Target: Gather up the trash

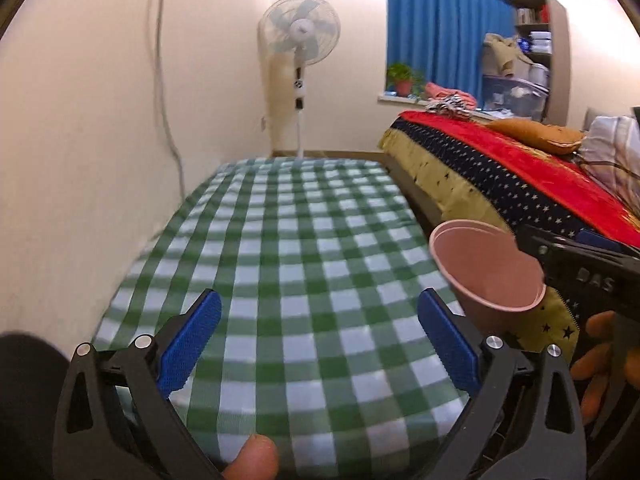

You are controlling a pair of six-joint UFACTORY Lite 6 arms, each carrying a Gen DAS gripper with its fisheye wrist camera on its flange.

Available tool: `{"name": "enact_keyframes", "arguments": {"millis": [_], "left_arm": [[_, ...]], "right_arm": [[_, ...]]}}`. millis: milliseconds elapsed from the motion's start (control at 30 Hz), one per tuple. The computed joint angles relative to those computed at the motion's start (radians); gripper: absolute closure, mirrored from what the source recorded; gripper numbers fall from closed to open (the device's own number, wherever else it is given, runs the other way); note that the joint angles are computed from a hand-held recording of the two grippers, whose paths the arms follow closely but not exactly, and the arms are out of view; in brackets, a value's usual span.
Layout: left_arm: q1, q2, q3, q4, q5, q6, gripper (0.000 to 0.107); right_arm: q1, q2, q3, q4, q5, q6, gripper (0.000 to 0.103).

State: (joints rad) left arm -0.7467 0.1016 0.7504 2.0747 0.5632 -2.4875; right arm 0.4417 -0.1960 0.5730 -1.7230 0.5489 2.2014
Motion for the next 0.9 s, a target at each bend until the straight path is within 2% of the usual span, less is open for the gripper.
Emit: {"name": "enact_keyframes", "arguments": {"millis": [100,300,900], "left_arm": [[0.013,0.002,-0.012,0.007,0.021,-0.035,0.012],[0.044,0.016,-0.02,0.048,0.021,-0.097,0.012],[0.059,-0.002,-0.048,0.05,0.002,-0.148,0.012]], "right_arm": [[0.072,0.026,-0.007,0.0,0.093,0.019,0.005],[0.111,0.082,0.011,-0.006,0.14,0.048,0.005],[0.132,0.105,0.024,0.026,0.158,0.02,0.005]]}}
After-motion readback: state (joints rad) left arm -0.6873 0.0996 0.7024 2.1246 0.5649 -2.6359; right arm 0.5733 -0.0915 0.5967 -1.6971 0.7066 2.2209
